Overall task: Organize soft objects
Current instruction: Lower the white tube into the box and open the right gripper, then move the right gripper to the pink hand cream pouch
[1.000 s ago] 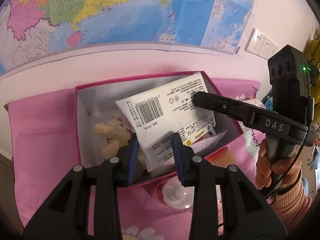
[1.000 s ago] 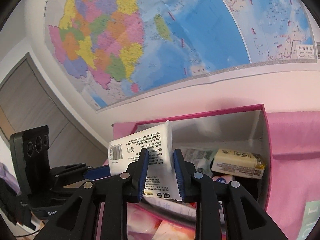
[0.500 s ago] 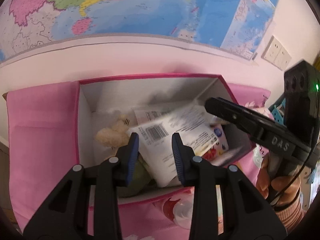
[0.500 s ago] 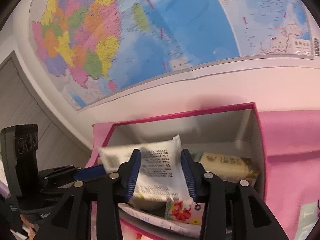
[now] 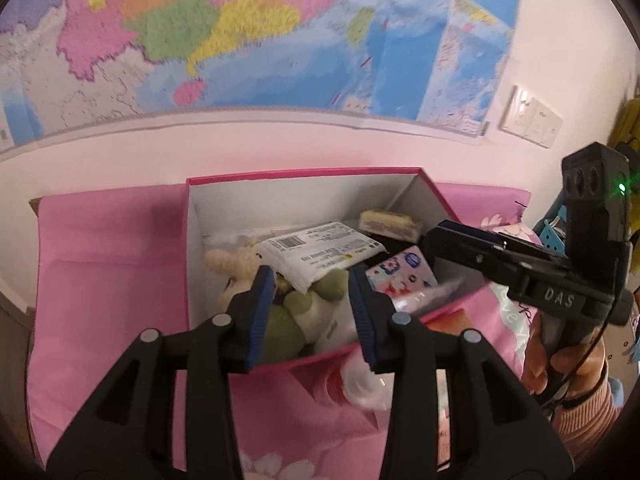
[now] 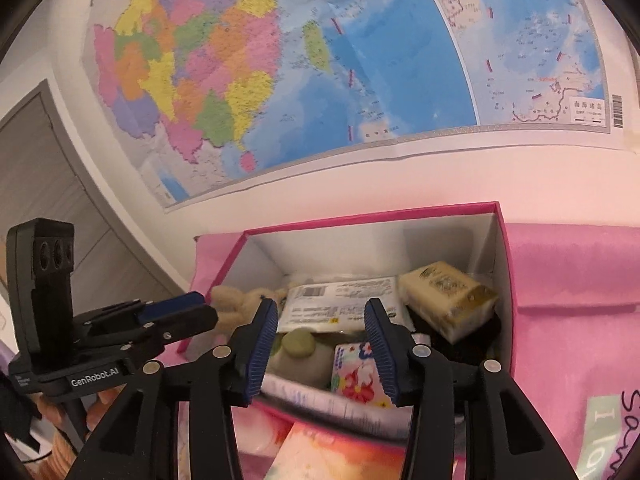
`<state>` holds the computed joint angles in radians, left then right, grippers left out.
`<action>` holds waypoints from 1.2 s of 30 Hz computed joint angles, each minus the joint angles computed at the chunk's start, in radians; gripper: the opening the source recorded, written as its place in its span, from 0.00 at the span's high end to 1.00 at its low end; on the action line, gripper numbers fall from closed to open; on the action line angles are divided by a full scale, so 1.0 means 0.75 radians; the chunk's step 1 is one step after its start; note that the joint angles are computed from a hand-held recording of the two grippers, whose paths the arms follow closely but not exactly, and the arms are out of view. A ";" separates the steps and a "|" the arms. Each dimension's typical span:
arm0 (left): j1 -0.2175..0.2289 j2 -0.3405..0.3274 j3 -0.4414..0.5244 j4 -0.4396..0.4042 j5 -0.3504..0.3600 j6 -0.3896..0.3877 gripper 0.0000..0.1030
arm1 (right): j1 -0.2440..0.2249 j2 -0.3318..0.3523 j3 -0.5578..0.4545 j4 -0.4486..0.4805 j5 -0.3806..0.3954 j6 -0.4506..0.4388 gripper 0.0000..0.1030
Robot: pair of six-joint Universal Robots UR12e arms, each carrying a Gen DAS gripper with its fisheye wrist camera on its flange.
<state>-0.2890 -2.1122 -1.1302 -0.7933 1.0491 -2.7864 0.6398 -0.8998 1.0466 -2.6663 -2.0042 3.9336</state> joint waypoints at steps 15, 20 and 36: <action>0.050 0.240 -0.381 0.189 -0.085 0.146 0.52 | 0.082 -0.100 0.155 -0.166 0.010 -0.125 0.50; 0.047 0.288 -0.453 0.097 -0.104 0.236 0.52 | 0.108 -0.124 0.204 -0.185 0.049 -0.143 0.48; 0.007 0.320 -0.547 -0.250 -0.031 0.410 0.52 | 0.132 -0.168 0.387 -0.063 0.214 0.123 0.46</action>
<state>-0.2834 -1.8721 -1.5404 -0.9807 1.0255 -2.4791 0.7386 -1.0257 1.3370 -2.7137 -1.8438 4.0255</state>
